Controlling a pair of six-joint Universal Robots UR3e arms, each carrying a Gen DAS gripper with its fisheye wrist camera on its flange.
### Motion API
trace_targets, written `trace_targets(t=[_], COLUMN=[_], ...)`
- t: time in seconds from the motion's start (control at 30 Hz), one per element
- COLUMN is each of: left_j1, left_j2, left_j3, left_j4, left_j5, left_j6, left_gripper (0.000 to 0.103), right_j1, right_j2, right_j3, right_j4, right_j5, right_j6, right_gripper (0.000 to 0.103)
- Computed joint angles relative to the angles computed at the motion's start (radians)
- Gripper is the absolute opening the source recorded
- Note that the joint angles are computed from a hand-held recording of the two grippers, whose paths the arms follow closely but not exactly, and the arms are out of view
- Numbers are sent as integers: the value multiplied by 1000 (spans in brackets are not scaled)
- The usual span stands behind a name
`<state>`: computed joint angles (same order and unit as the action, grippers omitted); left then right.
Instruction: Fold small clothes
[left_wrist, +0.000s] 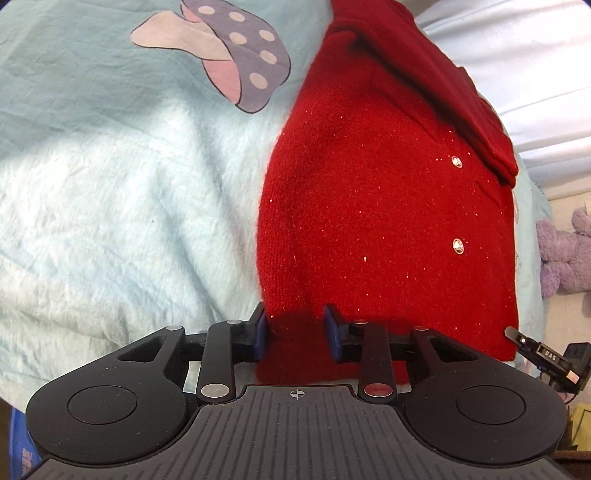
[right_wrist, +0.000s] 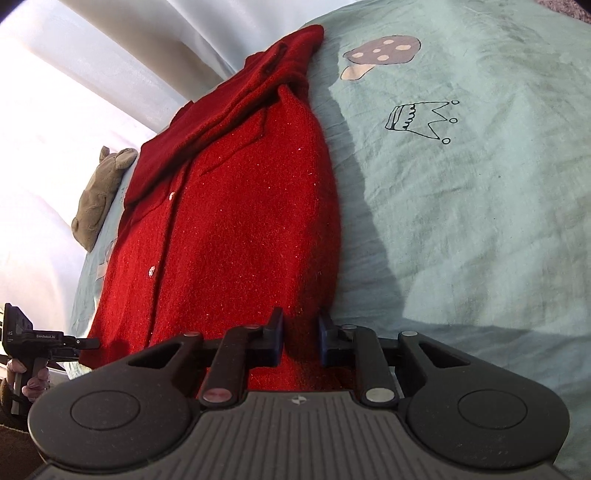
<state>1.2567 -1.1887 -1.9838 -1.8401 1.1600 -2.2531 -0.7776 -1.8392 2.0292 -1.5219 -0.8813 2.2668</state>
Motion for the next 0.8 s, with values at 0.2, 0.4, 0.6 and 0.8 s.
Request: trace_targets(t=[0.2, 0.4, 0.6, 0.8], left_j1=[27, 7, -19, -189], left_j2=[-43, -50, -86, -249], left_j3=[44, 90, 278, 408], left_j4=[-99, -174, -337, -72], left_j5=[-18, -79, -283, -526], left_j6=[94, 96, 113, -124], left_gripper=[36, 14, 13, 13], right_j1=[8, 60, 66, 242], right_j2=[23, 24, 45, 258], right_j3=[-18, -28, -129, -266], right_j4=[38, -13, 95, -312], right_j5=[-8, -13, 153, 313], right_j6=[-32, 2, -11, 324], right_gripper=[28, 11, 9, 9])
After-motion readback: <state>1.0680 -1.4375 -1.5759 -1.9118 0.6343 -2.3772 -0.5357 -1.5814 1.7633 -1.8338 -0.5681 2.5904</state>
